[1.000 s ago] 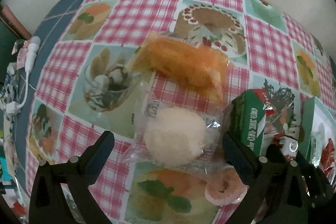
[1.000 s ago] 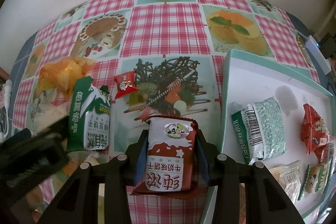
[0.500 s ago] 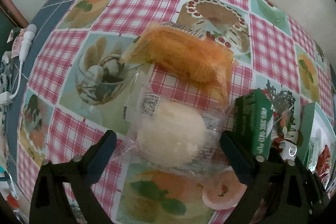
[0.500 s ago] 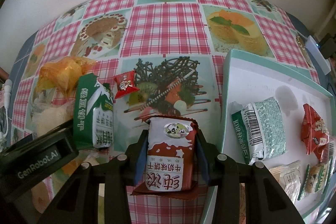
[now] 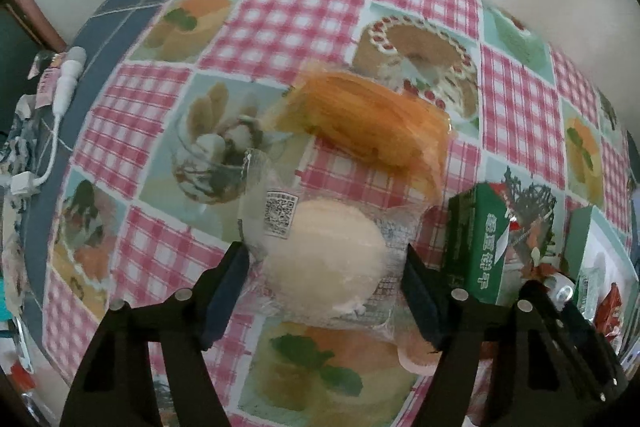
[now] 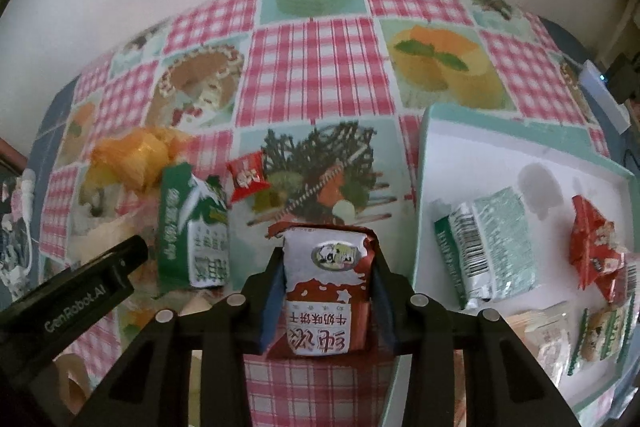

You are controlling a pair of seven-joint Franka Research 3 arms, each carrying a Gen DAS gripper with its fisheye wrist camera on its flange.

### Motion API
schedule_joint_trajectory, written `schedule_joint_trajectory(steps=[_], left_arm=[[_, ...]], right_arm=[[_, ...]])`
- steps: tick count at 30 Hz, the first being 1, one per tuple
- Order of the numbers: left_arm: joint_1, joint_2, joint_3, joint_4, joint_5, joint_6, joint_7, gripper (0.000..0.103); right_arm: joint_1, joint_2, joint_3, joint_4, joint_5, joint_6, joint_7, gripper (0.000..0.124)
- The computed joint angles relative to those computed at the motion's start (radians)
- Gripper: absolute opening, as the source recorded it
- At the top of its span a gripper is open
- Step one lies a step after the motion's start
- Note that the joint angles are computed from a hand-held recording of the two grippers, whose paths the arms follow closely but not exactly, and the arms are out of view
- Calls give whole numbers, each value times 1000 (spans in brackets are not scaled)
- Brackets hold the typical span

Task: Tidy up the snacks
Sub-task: 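Close the left tool on the white round bun packet, then lift the bun packet with the left tool while the right tool lifts the biscuit box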

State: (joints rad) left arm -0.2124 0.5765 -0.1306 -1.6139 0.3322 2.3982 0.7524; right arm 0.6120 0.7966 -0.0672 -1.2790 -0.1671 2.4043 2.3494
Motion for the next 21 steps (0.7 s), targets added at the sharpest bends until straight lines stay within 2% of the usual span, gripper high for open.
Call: schedule_joint_trajectory(steps=[12,21], left_arm=[[-5,-129,19,-87,78,33,-65,75],[-19,-158,20,-91,130,34,-117,75]], right_arm=[[10,-116,-18,-117,-45,79,45,42],[21,-186,-46,-187,-126,131,116,42]])
